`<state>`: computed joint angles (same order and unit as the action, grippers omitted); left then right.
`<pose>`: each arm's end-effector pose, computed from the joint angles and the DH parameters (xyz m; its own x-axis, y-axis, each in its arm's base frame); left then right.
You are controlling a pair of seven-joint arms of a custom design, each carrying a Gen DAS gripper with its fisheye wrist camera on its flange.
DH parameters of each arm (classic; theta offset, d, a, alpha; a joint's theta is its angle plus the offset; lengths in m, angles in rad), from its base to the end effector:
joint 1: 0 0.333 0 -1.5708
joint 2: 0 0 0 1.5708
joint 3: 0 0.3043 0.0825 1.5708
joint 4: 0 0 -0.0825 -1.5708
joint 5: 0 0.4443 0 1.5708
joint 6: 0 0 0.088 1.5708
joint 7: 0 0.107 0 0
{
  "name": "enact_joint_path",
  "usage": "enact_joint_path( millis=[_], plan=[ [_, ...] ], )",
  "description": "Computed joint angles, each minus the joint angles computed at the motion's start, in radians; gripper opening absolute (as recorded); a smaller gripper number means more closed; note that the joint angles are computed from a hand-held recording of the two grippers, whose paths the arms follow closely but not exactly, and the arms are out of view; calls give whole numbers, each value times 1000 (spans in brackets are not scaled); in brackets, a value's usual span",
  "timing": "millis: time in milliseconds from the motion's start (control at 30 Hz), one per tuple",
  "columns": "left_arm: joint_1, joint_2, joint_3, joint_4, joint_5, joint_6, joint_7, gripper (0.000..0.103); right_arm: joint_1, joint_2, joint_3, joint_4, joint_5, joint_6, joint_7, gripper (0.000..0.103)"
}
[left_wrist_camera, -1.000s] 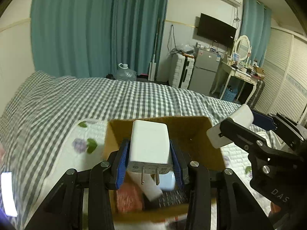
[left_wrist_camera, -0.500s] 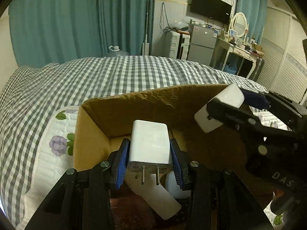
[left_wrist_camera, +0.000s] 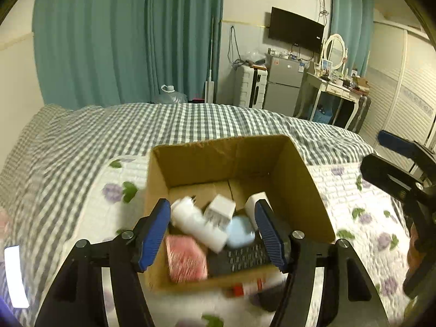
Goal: Organize rigid objects
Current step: 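Move both open tools back toward the remaining items by the box, then grasp the black charger with the right tool while the left tool grasps the red-and-white bottle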
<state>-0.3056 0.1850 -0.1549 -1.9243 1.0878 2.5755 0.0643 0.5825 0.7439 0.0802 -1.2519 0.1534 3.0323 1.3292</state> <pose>0.6066 -0.3136 0.3980 0.2233 -0.9741 0.0358 -0.6364 -0.1735 -0.7516 0.6841 0.4911 0.4141 0.6449 -0.7641 0.0142 -0.3781 -0.3351 -0.8630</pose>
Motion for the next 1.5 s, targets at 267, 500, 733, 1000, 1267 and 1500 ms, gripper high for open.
enact_joint_path(
  millis=[267,500,733,1000,1267,1500],
  plan=[
    [-29,-109,-67,-150,-25,-89,-29,68,100,-158,-112,-305,-45,50,113,103],
    [-38,-50,-74,-185,-81,-83,-90,68,136,-43,-124,-250,-88,-56,203,103],
    [-39,-14,-47,-191,-167,-97,-106,68,120,99,-78,-97,-134,-181,223,103],
    [-38,-9,-44,-189,-173,-98,-119,68,121,182,-84,14,-171,-257,306,76],
    [-71,42,-52,-97,-187,-152,-50,68,42,2,-42,-233,-105,-92,233,69],
    [-114,198,-18,79,-204,-89,-53,68,44,-54,-120,-293,-104,-51,315,68]
  ],
)
